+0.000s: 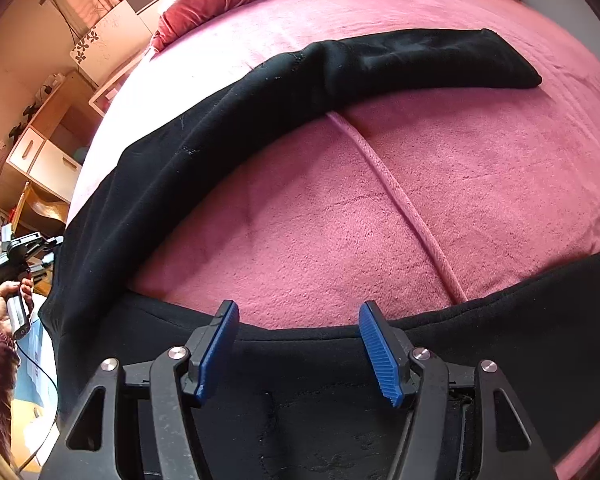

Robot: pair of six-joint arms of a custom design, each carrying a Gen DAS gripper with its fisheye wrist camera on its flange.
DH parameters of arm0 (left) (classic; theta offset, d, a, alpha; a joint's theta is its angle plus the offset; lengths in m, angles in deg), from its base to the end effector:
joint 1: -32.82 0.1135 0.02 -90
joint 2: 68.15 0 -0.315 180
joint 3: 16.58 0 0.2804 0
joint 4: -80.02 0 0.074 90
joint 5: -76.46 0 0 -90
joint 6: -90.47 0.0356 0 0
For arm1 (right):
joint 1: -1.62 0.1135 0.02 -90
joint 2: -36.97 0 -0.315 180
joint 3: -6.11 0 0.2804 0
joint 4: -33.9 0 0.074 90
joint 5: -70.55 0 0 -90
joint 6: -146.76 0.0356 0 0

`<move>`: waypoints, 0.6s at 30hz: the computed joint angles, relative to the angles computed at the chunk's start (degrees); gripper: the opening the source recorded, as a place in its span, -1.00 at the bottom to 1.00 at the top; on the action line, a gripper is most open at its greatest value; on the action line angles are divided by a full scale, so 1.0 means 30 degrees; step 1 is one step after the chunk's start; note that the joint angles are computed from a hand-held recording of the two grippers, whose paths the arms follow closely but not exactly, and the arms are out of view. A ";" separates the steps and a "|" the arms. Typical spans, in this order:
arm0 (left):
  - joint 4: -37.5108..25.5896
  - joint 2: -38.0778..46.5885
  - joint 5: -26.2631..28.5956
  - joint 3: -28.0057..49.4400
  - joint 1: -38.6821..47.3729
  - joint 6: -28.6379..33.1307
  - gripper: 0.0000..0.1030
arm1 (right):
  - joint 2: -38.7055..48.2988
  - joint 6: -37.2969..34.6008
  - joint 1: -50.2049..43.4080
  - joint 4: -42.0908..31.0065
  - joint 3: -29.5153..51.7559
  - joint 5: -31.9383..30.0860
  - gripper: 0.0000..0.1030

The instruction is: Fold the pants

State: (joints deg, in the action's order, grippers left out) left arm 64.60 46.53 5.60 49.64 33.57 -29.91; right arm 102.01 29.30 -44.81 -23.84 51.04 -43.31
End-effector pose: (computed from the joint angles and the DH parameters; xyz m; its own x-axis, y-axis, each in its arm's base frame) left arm 0.3850 -0.0066 0.0932 -0.8413 -0.4888 -0.2309 -0.3402 0.8106 -0.4766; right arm 0.1295 -0.1153 0.1985 -0.8764 0.3094 -0.3691 0.2252 0.9407 0.2538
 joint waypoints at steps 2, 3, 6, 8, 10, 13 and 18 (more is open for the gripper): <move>0.1114 -0.1192 -0.1055 -0.1076 -0.0608 0.0438 -0.76 | 0.0051 -0.0019 0.0119 0.0080 0.0020 0.0061 0.22; 0.1978 -0.2087 -0.1305 -0.1912 -0.0864 0.0553 -0.77 | 0.0075 0.0061 0.0277 0.0165 0.0055 0.0107 0.22; 0.3627 -0.5611 -0.1722 -0.4368 -0.1762 0.1702 -0.78 | 0.0353 0.0412 0.0901 0.0403 0.0416 -0.0012 0.22; 0.3903 -0.8458 -0.1081 -0.5834 -0.2341 0.2391 -0.78 | 0.0615 0.0933 0.1622 0.0589 0.0790 -0.0444 0.22; 0.3357 -1.1514 0.0335 -0.7000 -0.2498 0.3181 -0.78 | 0.1142 0.1412 0.2237 0.0636 0.1368 -0.1029 0.16; 0.1666 -1.6064 0.1643 -0.8328 -0.3106 0.3998 -0.79 | 0.2322 0.2490 0.3355 0.0716 0.2775 -0.2396 -0.02; -0.1901 -2.2012 0.3380 -0.9316 -0.3593 0.4315 -0.80 | 0.5175 0.5820 0.5869 0.2067 0.5501 -0.3603 -0.06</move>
State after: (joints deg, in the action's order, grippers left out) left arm 58.90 -19.51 15.74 21.69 22.80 -16.96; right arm 117.53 46.76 -27.20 -17.64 67.54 -54.12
